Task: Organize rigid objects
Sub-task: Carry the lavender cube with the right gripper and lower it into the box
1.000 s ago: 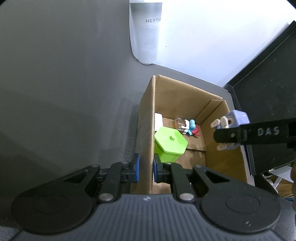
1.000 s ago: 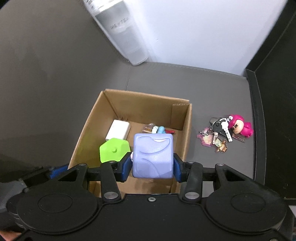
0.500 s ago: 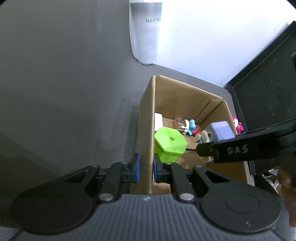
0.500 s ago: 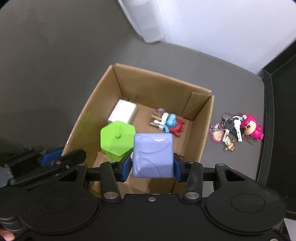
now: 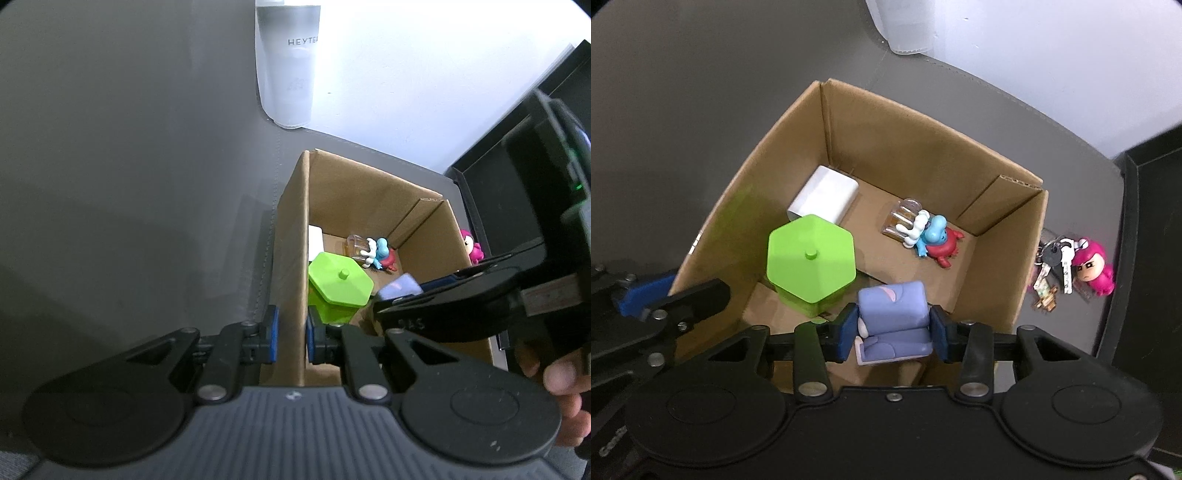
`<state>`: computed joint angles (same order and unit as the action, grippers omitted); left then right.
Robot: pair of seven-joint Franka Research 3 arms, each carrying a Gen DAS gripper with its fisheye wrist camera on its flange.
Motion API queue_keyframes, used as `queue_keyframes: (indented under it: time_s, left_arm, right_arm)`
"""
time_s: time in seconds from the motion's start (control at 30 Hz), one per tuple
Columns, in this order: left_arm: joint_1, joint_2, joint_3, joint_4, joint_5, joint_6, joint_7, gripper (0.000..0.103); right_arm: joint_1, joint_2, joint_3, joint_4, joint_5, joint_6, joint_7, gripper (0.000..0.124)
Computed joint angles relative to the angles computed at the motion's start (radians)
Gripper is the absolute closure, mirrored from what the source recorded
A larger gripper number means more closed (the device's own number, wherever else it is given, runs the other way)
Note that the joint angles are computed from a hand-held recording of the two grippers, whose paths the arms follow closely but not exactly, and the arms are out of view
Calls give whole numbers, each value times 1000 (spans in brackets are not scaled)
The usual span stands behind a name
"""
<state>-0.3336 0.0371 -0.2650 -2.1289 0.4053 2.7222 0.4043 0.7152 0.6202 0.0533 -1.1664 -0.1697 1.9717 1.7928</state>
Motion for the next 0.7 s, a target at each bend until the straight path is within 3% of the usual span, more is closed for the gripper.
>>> queue_keyframes:
  time_s: [0.7]
  left_arm:
    - [-1,2,1,0,10,0,-6,89]
  right_arm:
    - [14,31,-9,64,-12,-71,-11,80]
